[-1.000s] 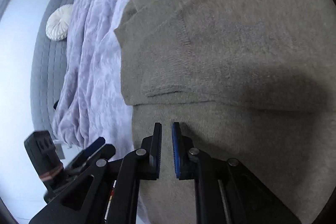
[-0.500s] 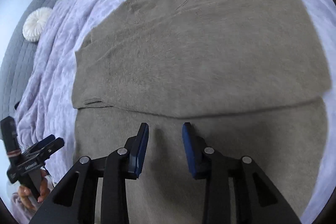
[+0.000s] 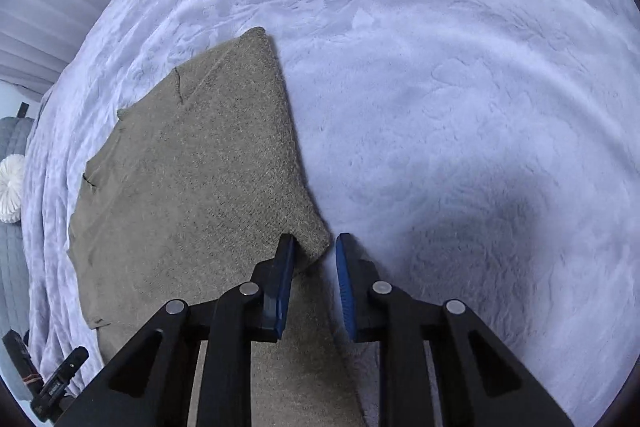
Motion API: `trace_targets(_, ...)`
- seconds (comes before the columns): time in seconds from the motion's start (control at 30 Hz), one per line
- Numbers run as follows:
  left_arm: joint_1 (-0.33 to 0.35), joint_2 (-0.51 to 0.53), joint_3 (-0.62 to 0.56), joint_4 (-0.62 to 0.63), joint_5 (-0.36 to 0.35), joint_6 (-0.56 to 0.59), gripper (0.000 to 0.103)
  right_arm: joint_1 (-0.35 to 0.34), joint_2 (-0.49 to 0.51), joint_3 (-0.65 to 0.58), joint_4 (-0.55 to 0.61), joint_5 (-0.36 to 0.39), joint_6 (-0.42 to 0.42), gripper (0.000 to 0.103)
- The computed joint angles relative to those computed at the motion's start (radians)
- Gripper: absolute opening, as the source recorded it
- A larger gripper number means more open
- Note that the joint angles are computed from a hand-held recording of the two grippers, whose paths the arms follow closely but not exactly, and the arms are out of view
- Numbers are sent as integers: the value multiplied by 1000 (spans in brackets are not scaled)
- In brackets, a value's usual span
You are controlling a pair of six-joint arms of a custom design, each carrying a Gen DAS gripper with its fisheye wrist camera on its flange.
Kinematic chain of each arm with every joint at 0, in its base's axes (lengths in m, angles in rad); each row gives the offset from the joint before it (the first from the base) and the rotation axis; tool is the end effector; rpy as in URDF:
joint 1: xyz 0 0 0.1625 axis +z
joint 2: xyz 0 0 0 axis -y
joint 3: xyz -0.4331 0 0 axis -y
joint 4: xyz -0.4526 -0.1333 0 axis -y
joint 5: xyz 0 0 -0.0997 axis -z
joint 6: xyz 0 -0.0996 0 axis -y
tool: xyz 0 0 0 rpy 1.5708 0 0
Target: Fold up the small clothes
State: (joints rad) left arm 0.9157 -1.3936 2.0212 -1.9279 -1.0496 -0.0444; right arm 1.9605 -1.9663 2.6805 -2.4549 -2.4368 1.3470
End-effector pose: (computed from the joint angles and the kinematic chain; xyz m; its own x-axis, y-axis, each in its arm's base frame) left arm -0.1691 -0.5204 0.2132 -0.6321 0.5993 -0.4912 0.5596 0.7915 0.2456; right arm 0.1611 -0.2412 0.2190 -0.5090 0.8608 0.0018 0.5490 0.3262 -0.7696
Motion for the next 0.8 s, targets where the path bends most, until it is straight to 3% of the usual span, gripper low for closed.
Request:
trace_targets(0.1, -3, -13, 11, 17, 4, -12, 103, 31, 15, -12, 28, -18, 39, 24)
trace_targets(0.17, -4, -16, 15, 30, 11, -16, 103, 71, -46, -11, 141, -23, 96, 28)
trace_targets(0.27, -5, -20, 20, 55, 13, -23, 103, 131, -67, -15, 206, -17, 142, 33)
trace_targets(0.3, -6, -21, 22, 65, 14, -27, 103, 142, -69, -12, 198, -5, 140, 41)
trace_targets(0.37, -7, -23, 24, 84, 14, -36, 103, 170, -73, -1, 177, 13, 149, 48)
trace_targets(0.57, -23, -44, 47, 122, 28, -47, 103, 208, -18, 25, 12, 83, 92, 48)
trace_targets(0.8, -30, -77, 55, 191, 17, -74, 103, 230, 44, 26, -91, 126, 87, 48)
